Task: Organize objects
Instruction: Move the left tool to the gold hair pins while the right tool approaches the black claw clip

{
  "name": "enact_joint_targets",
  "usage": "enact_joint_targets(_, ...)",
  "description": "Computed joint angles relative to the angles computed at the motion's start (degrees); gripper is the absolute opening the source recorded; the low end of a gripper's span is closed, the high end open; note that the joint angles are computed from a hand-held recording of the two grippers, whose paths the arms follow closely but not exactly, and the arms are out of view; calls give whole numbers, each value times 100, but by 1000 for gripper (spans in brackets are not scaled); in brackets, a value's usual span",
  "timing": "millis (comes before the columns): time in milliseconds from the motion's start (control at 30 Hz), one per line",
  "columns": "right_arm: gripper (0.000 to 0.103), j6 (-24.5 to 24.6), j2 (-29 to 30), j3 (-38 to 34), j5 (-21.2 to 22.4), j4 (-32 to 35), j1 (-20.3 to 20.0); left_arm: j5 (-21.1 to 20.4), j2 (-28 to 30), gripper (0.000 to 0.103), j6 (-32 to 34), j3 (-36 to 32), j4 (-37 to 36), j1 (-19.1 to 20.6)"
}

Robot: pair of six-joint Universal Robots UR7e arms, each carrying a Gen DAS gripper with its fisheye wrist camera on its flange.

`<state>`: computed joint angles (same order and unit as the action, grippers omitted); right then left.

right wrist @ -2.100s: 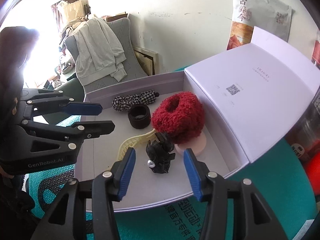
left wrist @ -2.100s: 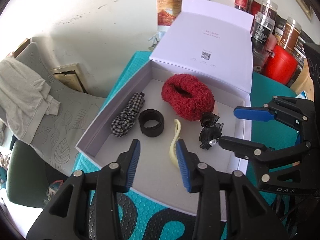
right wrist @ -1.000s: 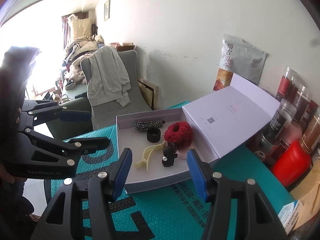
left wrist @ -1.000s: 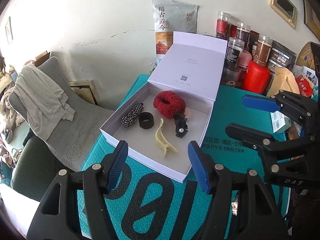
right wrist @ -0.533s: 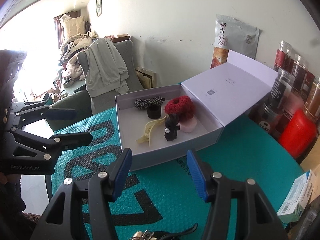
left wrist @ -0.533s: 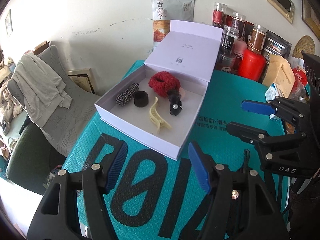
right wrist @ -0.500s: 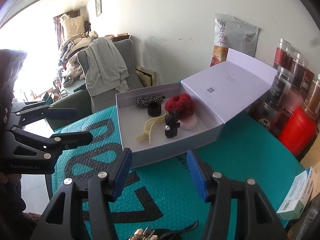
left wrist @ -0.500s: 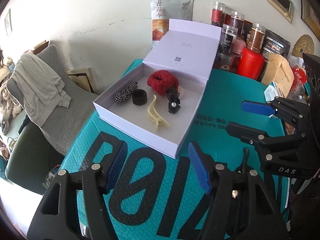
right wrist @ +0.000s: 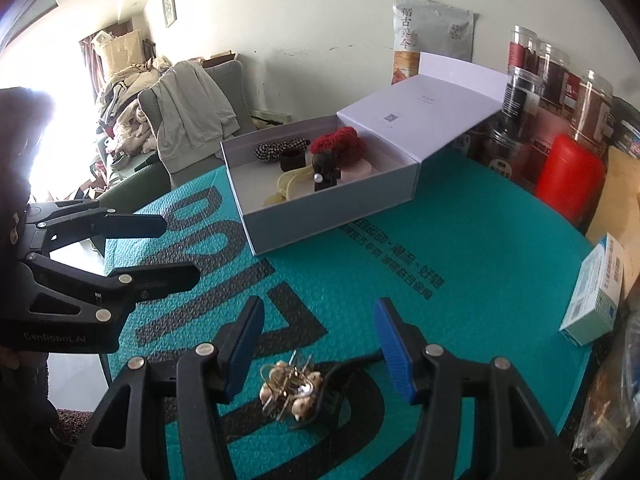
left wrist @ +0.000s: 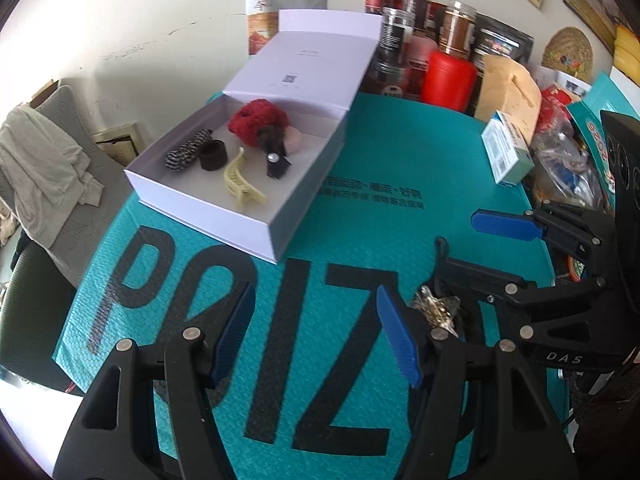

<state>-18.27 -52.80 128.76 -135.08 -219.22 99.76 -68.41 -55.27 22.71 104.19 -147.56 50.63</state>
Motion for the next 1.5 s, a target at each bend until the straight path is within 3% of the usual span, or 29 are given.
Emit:
enact_joint_targets(300,58,553,77,671,-349,-550,12,-445,56,62,146,304,146,-134)
enact_joint_targets(533,58,804,66,978,-259,-758,-142,-543,270,62,96,356,241,-215)
enact_joint_targets(833,58,872,90,1047,92,-687,-361,-176,526,62,142,374,36,-244)
enact_joint_targets(1100,58,842,97,793,448,-357,-472,185,499,62,251,242,-147,-43)
enact_joint_targets(1333,58,785,228,464,374,-27,-520,481,524,62,313,84,-277,77)
enact_joint_targets(1433,58,781,275,401,324,42,-533,454,506,62,272,12,-220,134)
enact_joint_targets(1500,58,798,301,371,275,68,-548,189,460,62,231,-46,-127,210)
